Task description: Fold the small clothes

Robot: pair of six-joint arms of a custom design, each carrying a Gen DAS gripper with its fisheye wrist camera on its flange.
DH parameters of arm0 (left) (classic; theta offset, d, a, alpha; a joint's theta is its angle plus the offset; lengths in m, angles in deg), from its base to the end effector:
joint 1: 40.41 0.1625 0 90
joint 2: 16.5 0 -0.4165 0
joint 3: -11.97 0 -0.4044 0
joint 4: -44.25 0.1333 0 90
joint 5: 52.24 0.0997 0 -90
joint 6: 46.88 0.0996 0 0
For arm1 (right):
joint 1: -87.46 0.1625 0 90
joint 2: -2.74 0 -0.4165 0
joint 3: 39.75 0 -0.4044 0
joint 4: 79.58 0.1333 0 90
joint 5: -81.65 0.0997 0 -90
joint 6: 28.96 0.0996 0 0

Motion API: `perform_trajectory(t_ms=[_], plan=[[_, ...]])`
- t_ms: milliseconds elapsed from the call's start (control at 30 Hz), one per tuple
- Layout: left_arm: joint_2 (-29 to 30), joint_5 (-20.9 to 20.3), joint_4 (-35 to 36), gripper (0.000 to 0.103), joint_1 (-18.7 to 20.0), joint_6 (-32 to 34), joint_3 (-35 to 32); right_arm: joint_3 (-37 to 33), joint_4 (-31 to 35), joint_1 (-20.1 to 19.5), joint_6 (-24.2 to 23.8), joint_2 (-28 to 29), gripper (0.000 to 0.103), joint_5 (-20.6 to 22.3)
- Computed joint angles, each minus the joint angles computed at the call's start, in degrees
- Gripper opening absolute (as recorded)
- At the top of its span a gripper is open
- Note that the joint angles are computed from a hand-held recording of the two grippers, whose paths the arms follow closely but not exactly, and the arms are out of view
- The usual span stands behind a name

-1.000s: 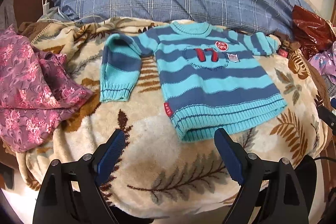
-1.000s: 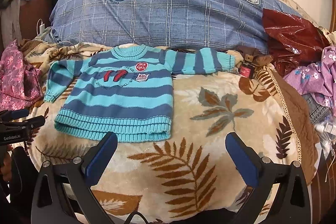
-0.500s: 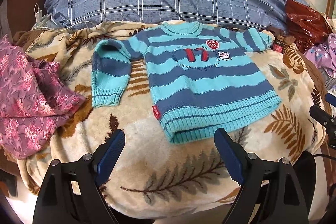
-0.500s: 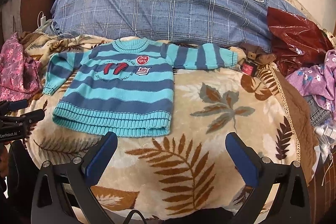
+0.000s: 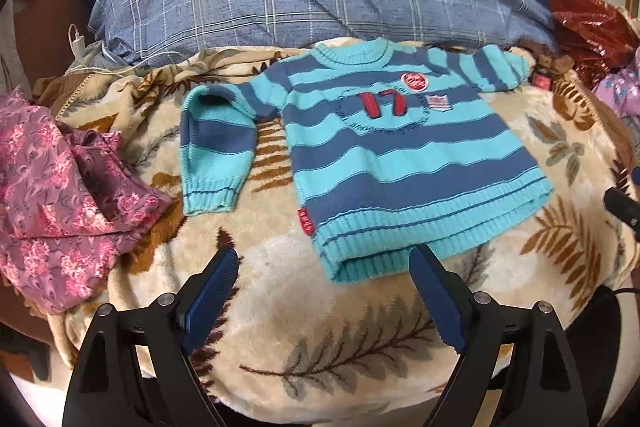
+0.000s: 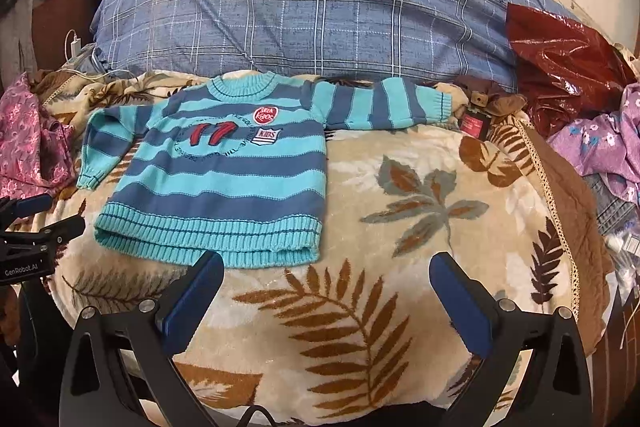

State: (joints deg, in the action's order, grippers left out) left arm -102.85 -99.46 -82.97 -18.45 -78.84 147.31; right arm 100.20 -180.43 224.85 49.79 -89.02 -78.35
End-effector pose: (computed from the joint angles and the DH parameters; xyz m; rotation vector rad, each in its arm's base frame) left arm -0.2722 -0.3264 0.1811 0.8531 2.2998 -0.5730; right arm 0.2590 -0.1843 0.1898 -0.0804 -1.9440 0.8923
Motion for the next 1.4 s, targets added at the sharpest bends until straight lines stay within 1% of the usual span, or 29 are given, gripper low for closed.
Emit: perform_trajectory(t_ms=[133, 267, 400, 567, 633, 900, 1100, 1233, 1400], plan=[[1.3, 1.0, 1.2, 0.088, 0.3, -0.5, -0.6, 0.9, -1.9, -0.7, -1.2, -0.7, 0.103, 0.1], [2.5, 0.4, 0.9, 0.088, 1.2, -0.3, -1.5, 1.5, -4.1, -1.3, -2.8, -1.2, 0.103, 0.0], [3.4, 0.9, -1.0, 0.088, 1.5, 0.3, -1.7, 1.8, -5.7, -1.7, -4.3, -1.2, 0.103, -0.2], [2.6, 0.3, -1.8, 0.088, 1.5, 0.3, -0.8, 1.9, -5.7, -1.7, -4.3, -0.9, 0.103, -0.4], [2.2, 0.4, -1.5, 0.088, 1.2, 0.2, -0.5, 2.1, -6.6, -1.9, -5.2, -0.8, 0.103, -0.2], [1.5, 0.0, -0.5, 0.088, 1.0, -0.2, -0.1, 2.0, -6.6, -1.2, -4.8, -0.2, 0.103, -0.1], [1.3, -0.1, -0.4, 0.088, 0.8, -0.4, 0.0, 2.2, -7.8, -1.3, -5.5, -0.1, 0.103, -0.1], [1.3, -0.2, -0.1, 0.088, 0.9, -0.5, -0.3, 2.8, -10.1, -1.8, -6.9, -0.3, 0.103, -0.2], [2.4, -0.5, -0.6, 0.088, 1.4, 0.0, -1.0, 3.9, -14.9, -2.9, -10.4, -0.3, 0.103, -0.3]])
